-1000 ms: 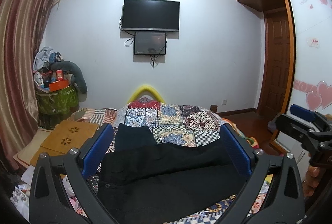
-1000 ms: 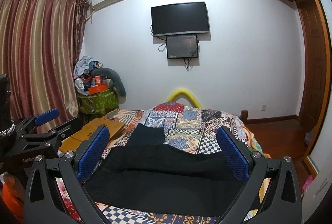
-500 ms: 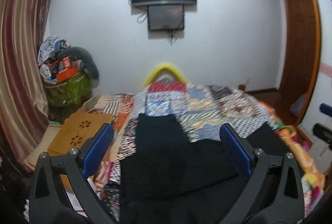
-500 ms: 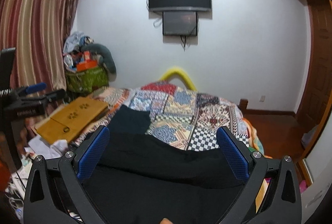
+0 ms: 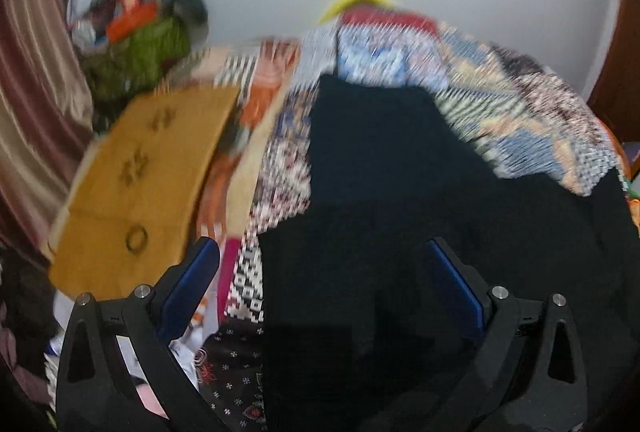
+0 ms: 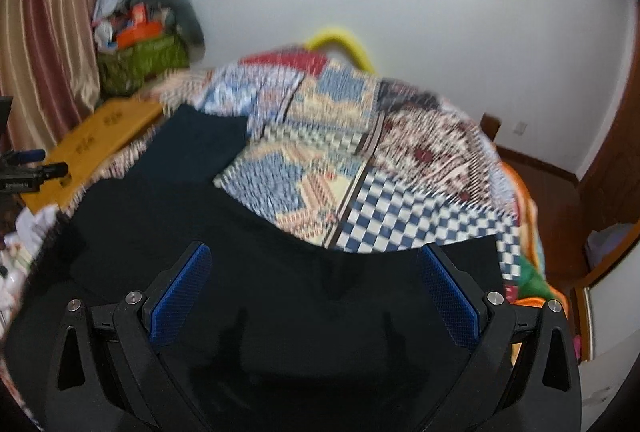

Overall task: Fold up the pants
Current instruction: 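Lower both grippers onto the pants waistband and close on it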

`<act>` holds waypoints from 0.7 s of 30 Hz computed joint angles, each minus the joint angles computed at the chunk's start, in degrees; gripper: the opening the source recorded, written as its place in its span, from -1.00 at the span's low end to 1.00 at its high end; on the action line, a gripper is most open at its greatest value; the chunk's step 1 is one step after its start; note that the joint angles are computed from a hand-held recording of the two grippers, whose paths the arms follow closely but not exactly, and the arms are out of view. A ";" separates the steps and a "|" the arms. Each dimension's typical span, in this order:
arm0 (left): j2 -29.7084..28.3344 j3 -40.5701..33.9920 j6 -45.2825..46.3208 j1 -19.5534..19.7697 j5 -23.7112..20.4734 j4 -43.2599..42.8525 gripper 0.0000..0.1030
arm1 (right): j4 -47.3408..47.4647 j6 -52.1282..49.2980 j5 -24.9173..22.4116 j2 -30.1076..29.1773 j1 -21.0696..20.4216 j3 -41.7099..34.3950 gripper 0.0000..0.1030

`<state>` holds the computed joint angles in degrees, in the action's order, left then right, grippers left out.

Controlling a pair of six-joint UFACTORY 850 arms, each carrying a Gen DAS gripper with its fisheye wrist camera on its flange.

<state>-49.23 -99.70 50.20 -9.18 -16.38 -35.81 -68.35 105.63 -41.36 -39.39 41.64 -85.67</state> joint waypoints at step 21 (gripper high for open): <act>-24.07 -34.65 -23.84 -0.70 -23.48 22.01 -0.01 | 39.34 -50.05 15.96 -13.04 -10.38 -15.73 0.04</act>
<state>-73.30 -134.35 26.36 -9.87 -39.85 -13.80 -29.02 55.59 -25.40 -52.42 31.26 -101.40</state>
